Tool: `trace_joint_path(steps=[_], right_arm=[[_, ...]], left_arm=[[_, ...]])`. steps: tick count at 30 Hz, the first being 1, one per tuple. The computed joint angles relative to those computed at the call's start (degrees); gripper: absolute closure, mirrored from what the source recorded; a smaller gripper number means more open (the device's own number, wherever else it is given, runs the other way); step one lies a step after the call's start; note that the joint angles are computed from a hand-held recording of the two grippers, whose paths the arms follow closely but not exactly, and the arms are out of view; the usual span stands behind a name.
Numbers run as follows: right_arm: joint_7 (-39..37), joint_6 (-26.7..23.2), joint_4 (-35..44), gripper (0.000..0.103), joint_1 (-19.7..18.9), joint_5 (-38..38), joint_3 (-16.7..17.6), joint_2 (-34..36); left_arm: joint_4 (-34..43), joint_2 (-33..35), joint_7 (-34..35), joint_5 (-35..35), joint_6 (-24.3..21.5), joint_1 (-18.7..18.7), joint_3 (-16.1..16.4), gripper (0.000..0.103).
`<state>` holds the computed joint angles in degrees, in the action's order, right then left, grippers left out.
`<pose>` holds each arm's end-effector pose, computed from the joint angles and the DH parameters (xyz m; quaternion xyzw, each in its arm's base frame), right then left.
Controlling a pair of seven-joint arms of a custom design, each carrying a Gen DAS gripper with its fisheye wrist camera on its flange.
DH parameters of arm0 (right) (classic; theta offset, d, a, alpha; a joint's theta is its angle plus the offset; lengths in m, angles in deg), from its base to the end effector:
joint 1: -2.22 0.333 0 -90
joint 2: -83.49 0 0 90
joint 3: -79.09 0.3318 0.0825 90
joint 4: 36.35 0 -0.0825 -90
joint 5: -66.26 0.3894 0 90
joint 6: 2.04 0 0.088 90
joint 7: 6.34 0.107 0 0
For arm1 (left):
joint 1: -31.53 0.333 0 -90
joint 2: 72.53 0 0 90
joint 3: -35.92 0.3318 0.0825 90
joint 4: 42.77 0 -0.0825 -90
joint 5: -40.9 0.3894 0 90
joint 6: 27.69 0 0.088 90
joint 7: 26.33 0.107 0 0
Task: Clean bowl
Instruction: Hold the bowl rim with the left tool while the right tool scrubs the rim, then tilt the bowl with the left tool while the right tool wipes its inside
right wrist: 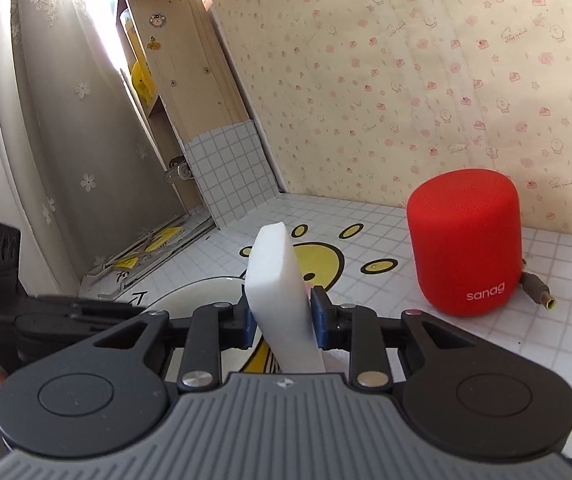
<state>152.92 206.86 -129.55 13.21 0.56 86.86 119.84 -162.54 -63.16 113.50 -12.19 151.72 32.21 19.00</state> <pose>0.6242 0.3126 0.3876 -0.6941 0.4474 -0.0935 0.5561 0.6025 -0.0955 0.4383 -0.5699 0.7000 -0.3650 0.2282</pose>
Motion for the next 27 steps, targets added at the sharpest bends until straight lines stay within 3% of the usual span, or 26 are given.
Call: trace_joint_path(steps=[5,11,14,16,18,21,24,27], right_arm=[[-5.4,0.23,-2.66,0.072,1.96,6.68,-1.51,-1.1],[-13.71,3.96,-6.11,0.072,2.89,16.05,-2.08,-1.86],[-12.76,2.94,-5.82,0.075,1.36,15.48,-0.5,-1.64],[-13.41,1.85,-5.79,0.077,1.58,16.35,-0.55,-1.65],[-13.67,1.97,-5.7,0.078,1.18,16.77,0.03,-1.38],[-14.75,2.1,-5.85,0.079,1.41,18.08,0.08,-1.24],[-15.57,2.3,-4.97,0.079,1.67,18.91,0.21,-0.5],[-15.7,2.17,-2.76,0.079,1.53,18.5,0.85,0.88]], left_arm=[[1.56,0.73,3.97,-1.72,0.1,1.15,-1.4,0.058],[2.76,1.41,4.56,-0.57,-0.87,0.54,-0.63,0.057],[3.16,2.39,-0.27,4.34,-0.3,-1.25,1.63,0.051],[3.34,2.75,-6.64,8.93,-2.89,-2.49,3.98,0.051],[3.64,2.99,-7.23,8.24,-5.2,-0.64,2.55,0.052],[2.8,2.7,-4.45,5.1,-3.65,0.87,0.33,0.055],[1.85,1.76,-5.26,4.6,-5.49,0.75,0.61,0.059],[0.0,0.42,-6.29,4.73,-4.2,-0.4,1.24,0.058]])
